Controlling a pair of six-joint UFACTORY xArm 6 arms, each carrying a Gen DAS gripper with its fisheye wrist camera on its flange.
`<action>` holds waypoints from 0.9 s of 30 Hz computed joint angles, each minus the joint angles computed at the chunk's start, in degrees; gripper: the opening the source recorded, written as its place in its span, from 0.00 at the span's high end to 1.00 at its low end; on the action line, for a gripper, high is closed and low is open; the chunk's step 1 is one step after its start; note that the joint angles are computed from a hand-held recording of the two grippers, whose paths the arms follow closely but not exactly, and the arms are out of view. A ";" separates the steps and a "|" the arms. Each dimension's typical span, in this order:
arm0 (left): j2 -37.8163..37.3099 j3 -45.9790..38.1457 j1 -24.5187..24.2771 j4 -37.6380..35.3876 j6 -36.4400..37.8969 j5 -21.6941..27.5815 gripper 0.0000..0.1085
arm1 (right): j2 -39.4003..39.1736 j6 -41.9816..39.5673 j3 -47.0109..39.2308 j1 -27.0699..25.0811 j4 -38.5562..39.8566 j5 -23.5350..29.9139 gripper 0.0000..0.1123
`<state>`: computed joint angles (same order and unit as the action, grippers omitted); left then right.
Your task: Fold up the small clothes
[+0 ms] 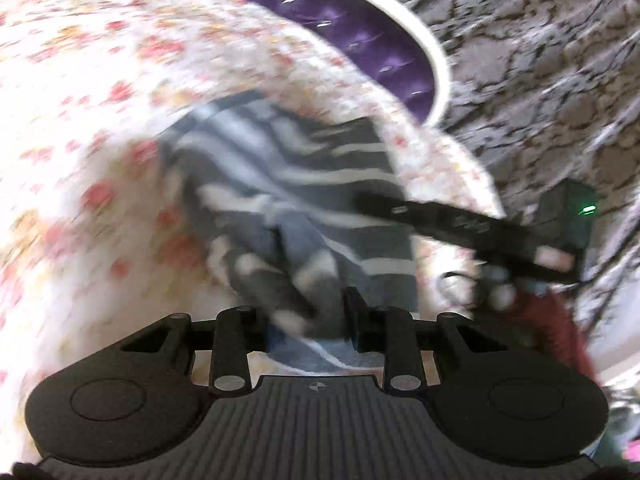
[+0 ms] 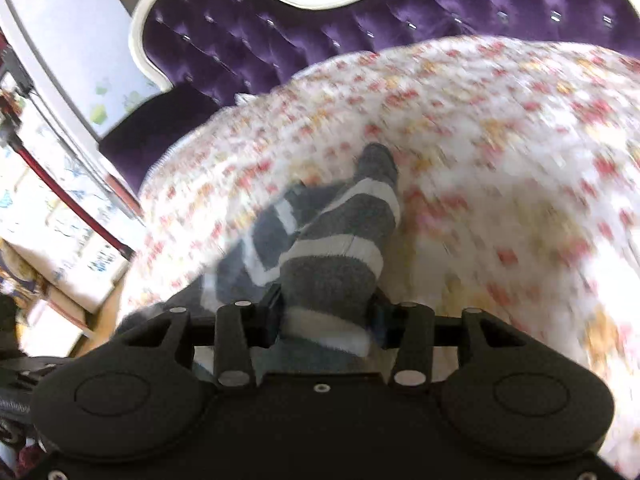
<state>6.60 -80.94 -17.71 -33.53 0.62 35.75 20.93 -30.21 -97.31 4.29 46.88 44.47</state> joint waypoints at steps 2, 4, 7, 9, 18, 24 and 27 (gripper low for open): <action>-2.31 4.45 -0.35 7.32 -5.56 -2.76 0.68 | -2.49 -1.03 4.51 0.33 1.54 -4.47 0.49; -4.49 8.12 -0.15 8.34 -6.79 -5.32 0.67 | -5.13 -2.84 8.69 0.64 4.93 -8.84 0.48; -6.51 10.26 -0.46 15.66 -11.33 -8.09 0.63 | -8.78 -6.57 13.83 1.97 7.96 -15.96 0.47; -7.69 10.94 -1.21 22.35 -15.51 -10.23 0.63 | -10.83 -9.67 16.32 2.51 11.37 -18.70 0.46; -3.87 6.67 -3.59 44.00 -27.06 -23.11 0.36 | -17.39 -20.83 24.48 4.72 20.72 -25.29 0.43; 2.42 0.48 -2.79 62.50 -44.55 -16.09 0.37 | -19.16 -21.97 26.84 5.25 20.17 -27.22 0.43; 3.40 0.54 -1.84 59.40 -42.98 -12.03 0.36 | -18.86 -22.78 26.54 5.80 18.66 -28.21 0.43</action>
